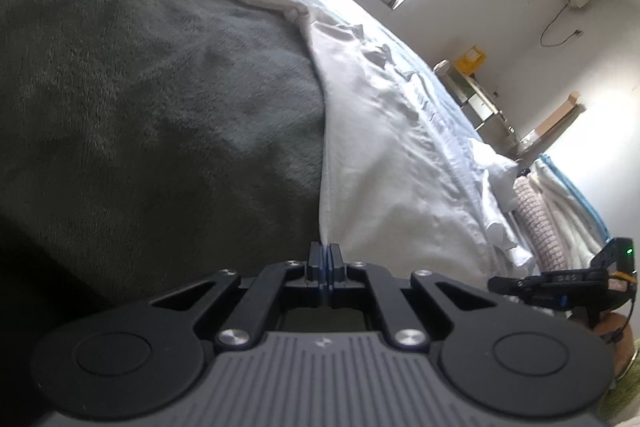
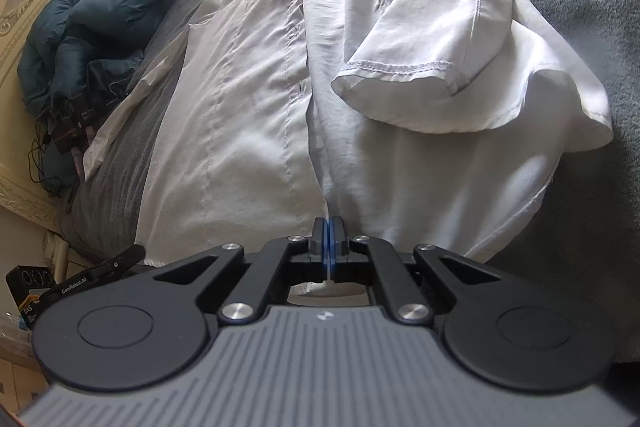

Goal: Fold clothes

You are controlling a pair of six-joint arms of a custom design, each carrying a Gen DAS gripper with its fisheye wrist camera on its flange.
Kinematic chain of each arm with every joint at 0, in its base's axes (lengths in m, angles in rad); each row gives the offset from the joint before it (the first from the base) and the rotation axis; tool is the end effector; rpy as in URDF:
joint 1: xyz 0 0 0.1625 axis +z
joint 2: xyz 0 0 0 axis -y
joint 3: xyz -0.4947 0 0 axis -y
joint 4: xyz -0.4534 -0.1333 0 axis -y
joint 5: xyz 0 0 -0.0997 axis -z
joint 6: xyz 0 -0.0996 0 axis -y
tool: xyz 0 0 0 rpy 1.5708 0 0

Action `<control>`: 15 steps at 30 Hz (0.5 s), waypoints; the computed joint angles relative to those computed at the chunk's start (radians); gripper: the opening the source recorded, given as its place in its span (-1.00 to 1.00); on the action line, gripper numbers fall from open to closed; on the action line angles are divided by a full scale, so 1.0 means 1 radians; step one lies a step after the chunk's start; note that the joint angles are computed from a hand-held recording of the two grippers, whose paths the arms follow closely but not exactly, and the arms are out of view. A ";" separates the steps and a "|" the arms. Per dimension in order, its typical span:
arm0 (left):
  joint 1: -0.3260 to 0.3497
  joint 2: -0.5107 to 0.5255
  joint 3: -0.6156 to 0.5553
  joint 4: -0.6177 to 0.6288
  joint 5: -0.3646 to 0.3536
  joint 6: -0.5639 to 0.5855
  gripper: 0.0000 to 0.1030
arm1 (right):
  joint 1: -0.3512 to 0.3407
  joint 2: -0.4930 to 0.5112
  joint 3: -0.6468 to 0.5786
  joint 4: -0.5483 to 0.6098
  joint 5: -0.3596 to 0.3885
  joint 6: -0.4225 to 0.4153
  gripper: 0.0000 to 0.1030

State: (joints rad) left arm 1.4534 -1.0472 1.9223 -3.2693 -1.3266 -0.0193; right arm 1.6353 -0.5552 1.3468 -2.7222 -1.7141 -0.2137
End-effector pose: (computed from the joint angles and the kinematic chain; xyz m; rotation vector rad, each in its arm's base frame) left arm 0.0771 -0.6904 0.2503 -0.0122 2.7177 -1.2050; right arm 0.1747 -0.8575 0.0435 0.3683 -2.9061 0.5156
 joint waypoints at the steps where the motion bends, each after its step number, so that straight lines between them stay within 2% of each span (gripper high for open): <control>1: -0.001 0.002 -0.001 0.003 0.009 0.004 -0.95 | 0.001 0.001 -0.001 -0.001 -0.005 -0.007 -1.00; 8: -0.028 0.007 0.007 -0.002 0.098 0.093 -0.77 | 0.018 0.004 0.019 -0.054 -0.067 -0.101 -0.98; 10: -0.046 0.002 0.017 -0.016 0.148 0.123 -0.66 | 0.020 0.000 0.033 -0.084 -0.085 -0.129 -0.97; 11: -0.057 0.000 0.023 -0.027 0.180 0.140 -0.54 | 0.022 -0.003 0.042 -0.105 -0.094 -0.144 -0.95; 15: -0.098 -0.008 0.036 -0.079 0.278 0.212 -0.49 | 0.015 -0.028 0.090 -0.187 -0.082 -0.173 -0.93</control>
